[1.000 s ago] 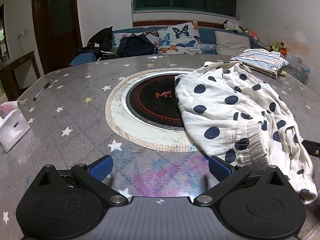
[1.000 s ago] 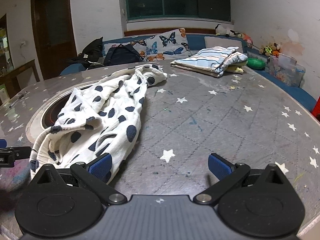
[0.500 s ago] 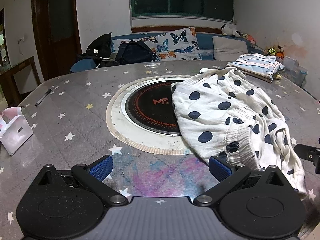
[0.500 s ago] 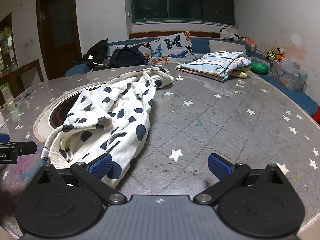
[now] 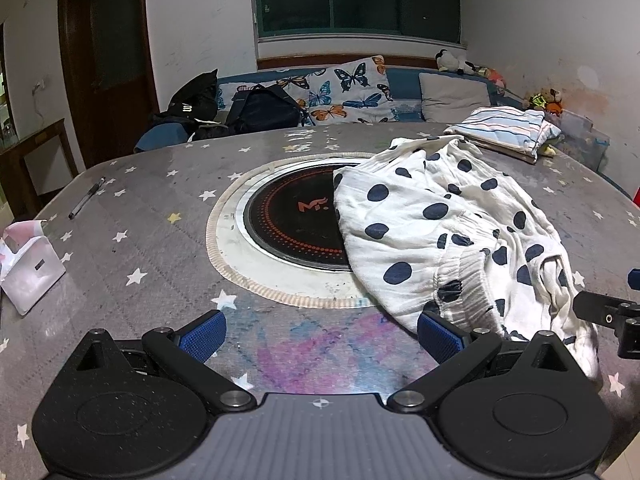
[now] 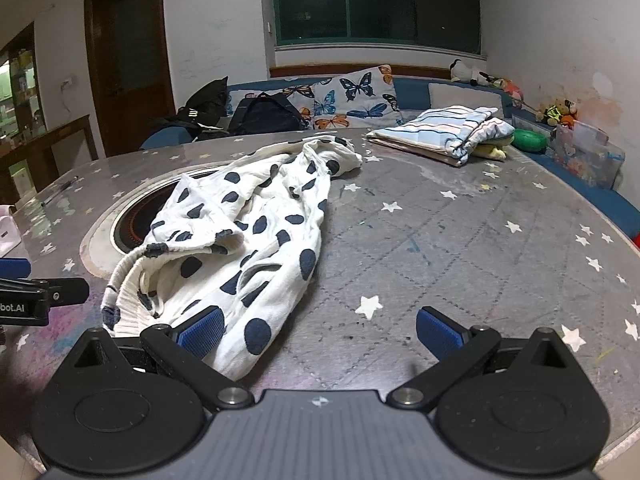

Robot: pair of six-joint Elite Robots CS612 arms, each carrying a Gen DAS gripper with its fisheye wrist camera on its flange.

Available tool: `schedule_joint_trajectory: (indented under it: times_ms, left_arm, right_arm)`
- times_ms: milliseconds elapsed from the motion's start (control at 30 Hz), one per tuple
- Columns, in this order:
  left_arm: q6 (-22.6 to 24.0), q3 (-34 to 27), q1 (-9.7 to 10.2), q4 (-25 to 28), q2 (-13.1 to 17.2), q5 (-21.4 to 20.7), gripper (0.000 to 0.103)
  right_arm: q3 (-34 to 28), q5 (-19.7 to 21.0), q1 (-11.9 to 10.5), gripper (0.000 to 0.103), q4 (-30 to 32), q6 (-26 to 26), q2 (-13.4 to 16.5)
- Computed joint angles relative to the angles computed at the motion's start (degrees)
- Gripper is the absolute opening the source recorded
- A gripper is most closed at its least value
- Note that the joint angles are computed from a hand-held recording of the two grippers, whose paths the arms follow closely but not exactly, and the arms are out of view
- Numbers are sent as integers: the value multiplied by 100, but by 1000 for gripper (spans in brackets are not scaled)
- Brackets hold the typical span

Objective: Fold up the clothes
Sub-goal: 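Move both tools toward the white polka-dot garment lying on the table, then grasp the garment's elastic waistband with the left gripper while the right gripper grasps the fabric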

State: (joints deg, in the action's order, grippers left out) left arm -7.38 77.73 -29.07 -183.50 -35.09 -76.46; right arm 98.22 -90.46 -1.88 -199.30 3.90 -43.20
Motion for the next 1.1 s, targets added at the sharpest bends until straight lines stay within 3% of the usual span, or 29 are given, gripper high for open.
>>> schedule_joint_trajectory:
  times_ms: [567, 967, 1100]
  left_arm:
    - [265, -92, -35, -134, 21, -115, 103]
    - [865, -454, -71, -117, 147, -674, 102]
    - [1196, -691, -83, 115, 250, -925, 92]
  right_arm:
    - [-57, 108, -4, 103, 113, -95, 22]
    - [-189, 205, -31, 103, 277, -128, 84]
    - [-221, 242, -51, 103, 292, -102, 104]
